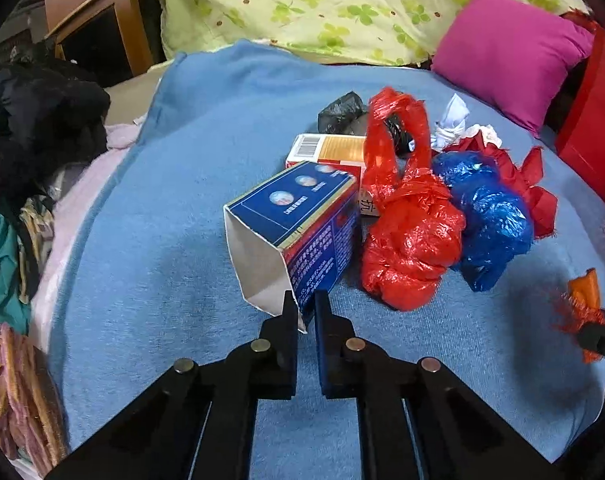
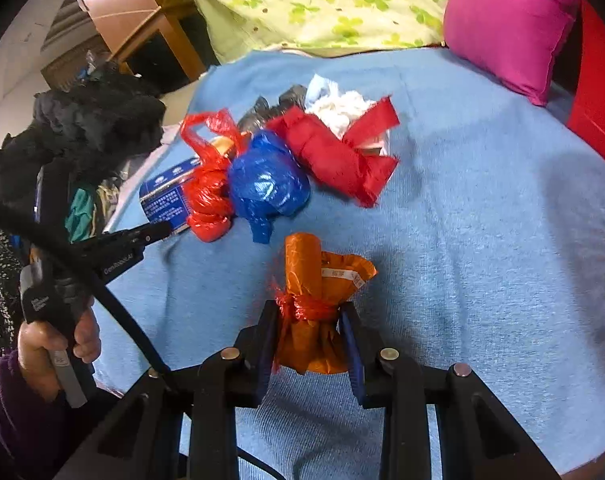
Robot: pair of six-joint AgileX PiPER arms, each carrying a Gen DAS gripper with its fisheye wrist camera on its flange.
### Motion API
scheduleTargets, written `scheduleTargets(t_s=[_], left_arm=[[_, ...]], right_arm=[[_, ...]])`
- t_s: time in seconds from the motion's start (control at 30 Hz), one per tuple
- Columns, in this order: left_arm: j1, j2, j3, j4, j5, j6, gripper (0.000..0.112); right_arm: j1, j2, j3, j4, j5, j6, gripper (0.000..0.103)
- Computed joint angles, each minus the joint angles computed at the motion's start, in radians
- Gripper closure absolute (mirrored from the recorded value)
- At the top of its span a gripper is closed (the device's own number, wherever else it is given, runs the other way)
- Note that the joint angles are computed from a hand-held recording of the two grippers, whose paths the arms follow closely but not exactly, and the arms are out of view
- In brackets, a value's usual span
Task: Collect trash
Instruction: 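Grasp the orange wrapped bag with the right gripper while the left gripper reaches for the blue-white box, then close the left gripper on the blue-white box while the right gripper holds the orange bag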
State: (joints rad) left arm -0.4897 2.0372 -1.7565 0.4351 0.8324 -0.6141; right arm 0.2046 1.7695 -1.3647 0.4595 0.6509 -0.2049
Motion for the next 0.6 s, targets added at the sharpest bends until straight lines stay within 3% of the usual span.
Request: scheduleTargets(t_s=[0.23, 0.37, 0.4, 0.43, 0.47, 0.5, 0.6], left_arm=[[0.006, -0.126, 0.163, 0.005, -0.122, -0.007, 0.104], [-0.009, -0.157, 0.203, 0.085, -0.132, -0.090, 0.100], [0.000, -0.166, 0.210, 0.079, -0.145, -0.095, 0.082], [0.008, -0.173, 0.215, 0.072, -0.155, -0.098, 0.050], [0.012, -0.172, 0.212, 0.095, -0.157, -0.128, 0.037], [0.011, -0.165, 0.207, 0.142, -0.154, -0.173, 0.029], [0.024, -0.105, 0.133, 0.144, -0.139, -0.157, 0.029]], right_arm=[[-0.039, -0.064, 0.065, 0.054, -0.024, -0.062, 0.070], [-0.057, -0.060, 0.066, 0.107, -0.023, -0.087, 0.070], [-0.056, -0.058, 0.065, 0.116, -0.025, -0.091, 0.070], [-0.053, -0.062, 0.067, 0.117, -0.028, -0.094, 0.070], [-0.051, -0.068, 0.073, 0.117, -0.031, -0.100, 0.070], [-0.049, -0.070, 0.074, 0.118, -0.031, -0.103, 0.070], [-0.045, -0.072, 0.079, 0.126, -0.033, -0.112, 0.070]])
